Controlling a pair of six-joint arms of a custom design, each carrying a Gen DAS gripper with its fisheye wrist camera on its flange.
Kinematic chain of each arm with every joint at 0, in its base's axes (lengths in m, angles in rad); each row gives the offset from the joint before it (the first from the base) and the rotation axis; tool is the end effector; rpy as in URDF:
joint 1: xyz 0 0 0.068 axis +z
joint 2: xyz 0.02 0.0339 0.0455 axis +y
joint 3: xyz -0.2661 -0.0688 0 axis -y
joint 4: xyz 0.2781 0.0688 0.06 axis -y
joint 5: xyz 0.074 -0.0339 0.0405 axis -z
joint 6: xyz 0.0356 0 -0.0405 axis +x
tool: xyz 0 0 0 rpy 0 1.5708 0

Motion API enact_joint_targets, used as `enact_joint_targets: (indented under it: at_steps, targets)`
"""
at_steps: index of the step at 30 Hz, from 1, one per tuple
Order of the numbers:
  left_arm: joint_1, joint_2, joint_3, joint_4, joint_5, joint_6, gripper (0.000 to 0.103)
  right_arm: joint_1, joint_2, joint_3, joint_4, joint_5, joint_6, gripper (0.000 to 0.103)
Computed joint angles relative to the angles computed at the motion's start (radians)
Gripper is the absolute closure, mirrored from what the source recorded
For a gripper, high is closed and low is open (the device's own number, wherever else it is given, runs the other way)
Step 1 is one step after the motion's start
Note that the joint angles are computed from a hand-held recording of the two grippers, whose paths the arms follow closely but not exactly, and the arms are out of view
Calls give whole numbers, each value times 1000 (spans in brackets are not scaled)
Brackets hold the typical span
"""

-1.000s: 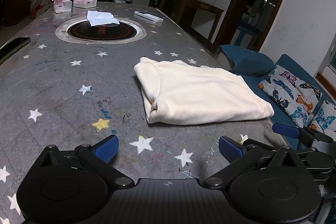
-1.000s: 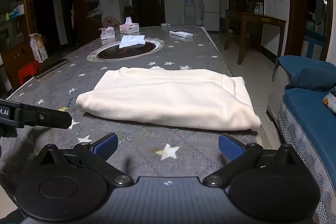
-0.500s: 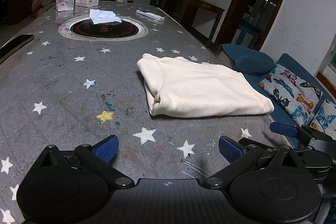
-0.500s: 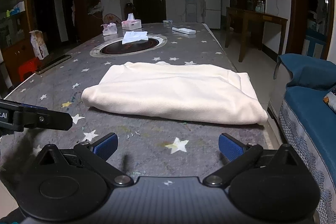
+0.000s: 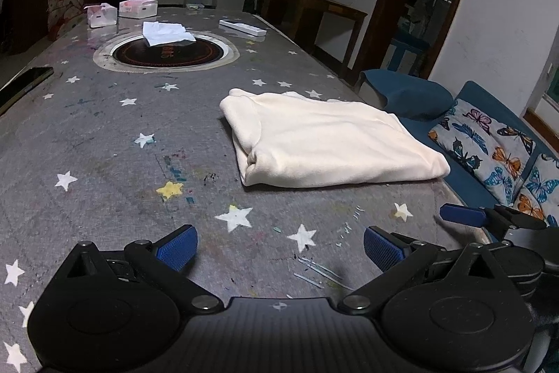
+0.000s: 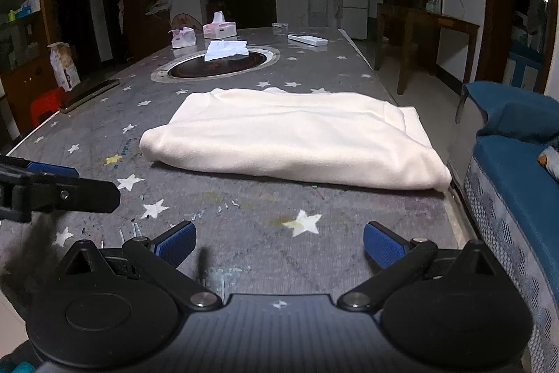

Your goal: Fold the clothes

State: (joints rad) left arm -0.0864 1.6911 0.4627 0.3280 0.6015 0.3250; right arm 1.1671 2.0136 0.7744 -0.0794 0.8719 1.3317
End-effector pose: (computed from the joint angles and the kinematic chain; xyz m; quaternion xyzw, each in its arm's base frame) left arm 0.2633 -0.0430 0.0549 0.2796 0.8630 -0.2404 0.3453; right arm 0.1451 0.2702 0.0167 0.1269 0.8919 -0.0242 0.4335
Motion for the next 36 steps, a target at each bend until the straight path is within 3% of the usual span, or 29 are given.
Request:
enact_joint_targets:
  at_steps: [9, 36]
  targets:
    - [-9, -4, -10, 8, -14, 17, 0, 14, 8, -5, 37, -12, 12, 0]
    - [-46, -23, -36, 52, -80, 50, 0, 24, 13, 8, -7, -9, 55, 0]
